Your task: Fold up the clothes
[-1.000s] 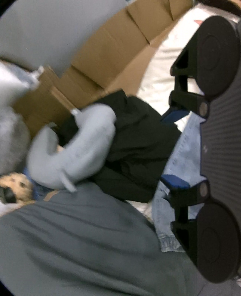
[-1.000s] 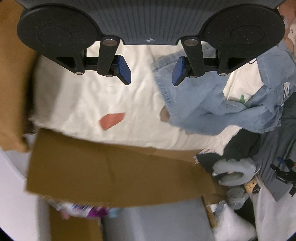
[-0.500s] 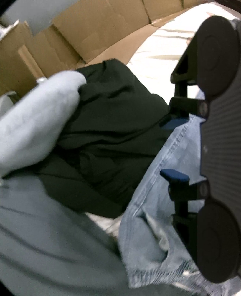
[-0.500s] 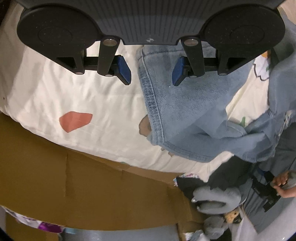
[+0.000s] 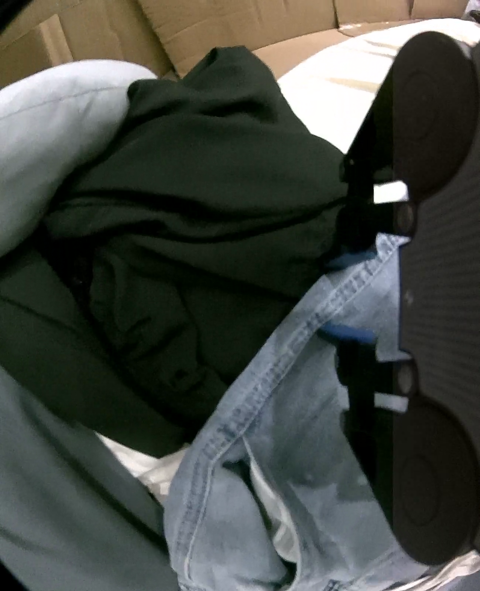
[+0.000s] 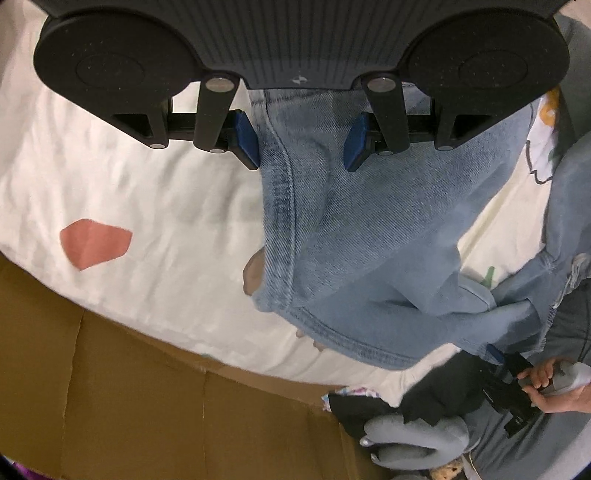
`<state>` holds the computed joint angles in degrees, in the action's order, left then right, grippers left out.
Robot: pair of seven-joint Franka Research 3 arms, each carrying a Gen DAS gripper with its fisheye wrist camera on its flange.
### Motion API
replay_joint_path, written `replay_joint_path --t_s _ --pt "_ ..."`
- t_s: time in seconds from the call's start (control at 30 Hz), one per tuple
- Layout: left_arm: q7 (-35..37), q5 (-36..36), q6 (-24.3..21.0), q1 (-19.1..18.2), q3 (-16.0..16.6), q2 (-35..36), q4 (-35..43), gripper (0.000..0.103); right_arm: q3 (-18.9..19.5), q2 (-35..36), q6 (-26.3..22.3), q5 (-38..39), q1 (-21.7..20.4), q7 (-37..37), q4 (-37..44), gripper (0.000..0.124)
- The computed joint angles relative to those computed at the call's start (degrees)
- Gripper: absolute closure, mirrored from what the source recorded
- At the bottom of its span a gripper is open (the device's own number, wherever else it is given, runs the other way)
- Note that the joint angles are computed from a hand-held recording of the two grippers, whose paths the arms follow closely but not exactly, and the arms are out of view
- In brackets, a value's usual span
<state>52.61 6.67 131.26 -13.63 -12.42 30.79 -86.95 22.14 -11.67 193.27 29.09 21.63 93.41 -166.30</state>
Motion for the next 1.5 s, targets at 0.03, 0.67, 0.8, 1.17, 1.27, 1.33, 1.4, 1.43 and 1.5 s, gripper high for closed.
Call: replay_joint_path --t_s 0.03,0.67,0.8,1.17,1.27,1.33,1.4,1.43,1.5 --pt "-0.41 0.12 0.51 -0.11 0.13 -0.06 -0.28 0.073 3.31 0.32 -0.53 1.19 -2.86 -1.18 0.48 0.067" --pt "4.08 -3.09 15.09 3.55 -0.72 -6.54 -10.32 0.096 16.84 -6.86 -15.55 -9.21 -19.57 10.60 2.50 0.110" --pt "3.76 -3.04 15.76 3.44 -0.64 -6.91 -10.36 0.096 16.85 -12.72 -25.21 -13.72 -20.87 14.50 3.45 0.117" --pt "6.01 -4.47 16.31 4.07 -1.22 -7.78 -11.40 0.096 13.44 -24.37 -42.76 -32.79 -26.91 17.86 5.41 0.120" --pt "5.74 -4.48 16.56 3.97 -1.10 -7.95 -11.71 0.096 12.22 -23.38 -45.19 -37.92 -26.91 16.28 7.60 0.120" --pt "5.76 -4.52 16.53 3.98 -1.12 -8.06 -11.76 0.096 11.27 -22.80 -47.07 -40.90 -26.81 15.80 8.85 0.121" --pt "5.80 -4.59 16.59 3.99 -1.14 -8.09 -11.76 0.096 9.64 -22.13 -48.22 -42.85 -26.46 15.99 9.61 0.121" --pt "5.76 -4.65 16.72 3.97 -1.16 -8.03 -11.78 0.096 9.12 -21.72 -48.54 -43.98 -26.44 16.53 9.89 0.121" --pt "5.27 -4.49 17.26 3.75 -1.03 -7.86 -11.98 0.096 8.10 -20.70 -49.07 -46.30 -26.39 17.65 10.49 0.122"
